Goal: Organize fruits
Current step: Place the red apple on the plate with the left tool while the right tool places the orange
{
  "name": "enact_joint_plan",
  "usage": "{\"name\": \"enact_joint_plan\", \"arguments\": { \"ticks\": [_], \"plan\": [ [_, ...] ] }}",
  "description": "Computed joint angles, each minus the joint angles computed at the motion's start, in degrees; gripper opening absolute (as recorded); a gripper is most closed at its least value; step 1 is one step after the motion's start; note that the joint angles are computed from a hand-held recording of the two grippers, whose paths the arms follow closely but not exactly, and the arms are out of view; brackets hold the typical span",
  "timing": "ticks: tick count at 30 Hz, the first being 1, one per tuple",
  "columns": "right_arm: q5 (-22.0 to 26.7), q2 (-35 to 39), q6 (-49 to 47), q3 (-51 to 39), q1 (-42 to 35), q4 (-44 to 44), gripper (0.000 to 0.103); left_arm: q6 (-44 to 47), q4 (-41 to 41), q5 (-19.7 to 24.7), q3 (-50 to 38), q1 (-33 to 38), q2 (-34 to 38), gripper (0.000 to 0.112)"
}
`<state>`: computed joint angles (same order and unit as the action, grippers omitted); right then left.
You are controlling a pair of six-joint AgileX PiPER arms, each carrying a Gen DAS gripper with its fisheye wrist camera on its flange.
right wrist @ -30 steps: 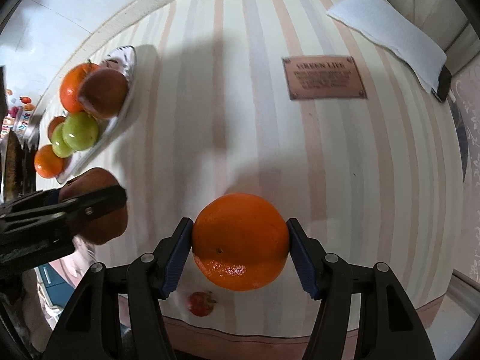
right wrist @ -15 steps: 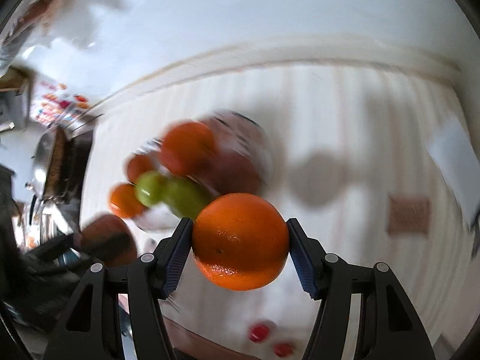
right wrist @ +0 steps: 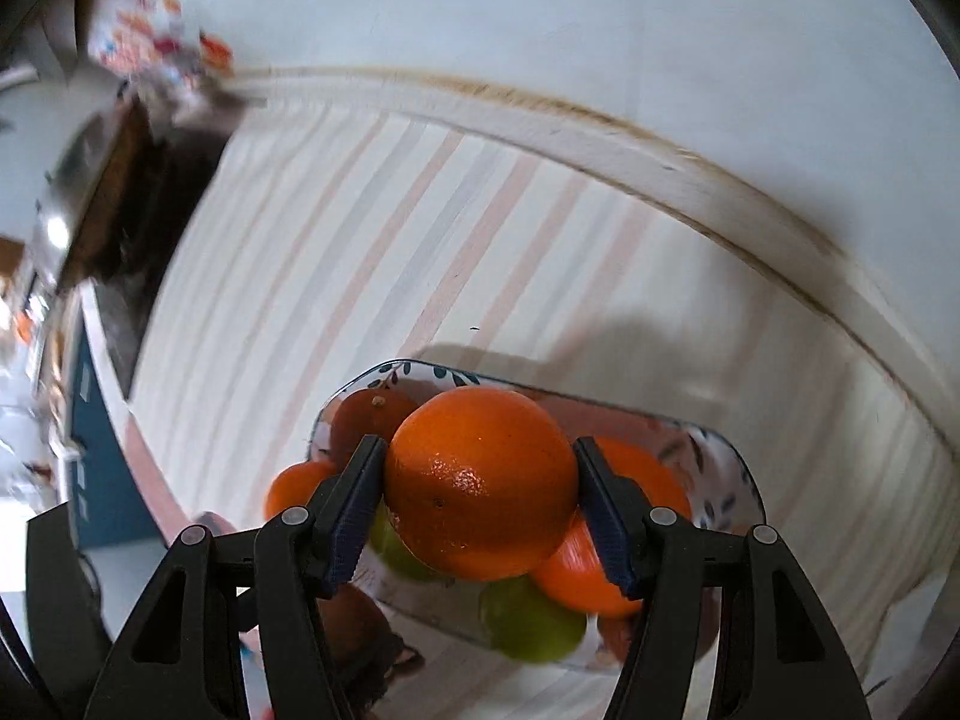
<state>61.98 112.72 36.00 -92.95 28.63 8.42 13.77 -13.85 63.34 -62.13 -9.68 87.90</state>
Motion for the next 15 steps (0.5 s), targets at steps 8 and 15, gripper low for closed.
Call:
{"name": "enact_joint_plan", "arguments": {
  "ticks": [8,15],
  "plan": [
    [5.34,7.74,-3.08,-7.62,-0.19,2.13,0.067,0.75,-1.48,0.76,-0.5,0.23,1.24,0.064],
    [4.71,6.24,-1.99,-6.13,-1.07,2.82,0.081,0.36,-0.81,-0.29,0.88,-0.68,4.0,0.065]
  ]
}}
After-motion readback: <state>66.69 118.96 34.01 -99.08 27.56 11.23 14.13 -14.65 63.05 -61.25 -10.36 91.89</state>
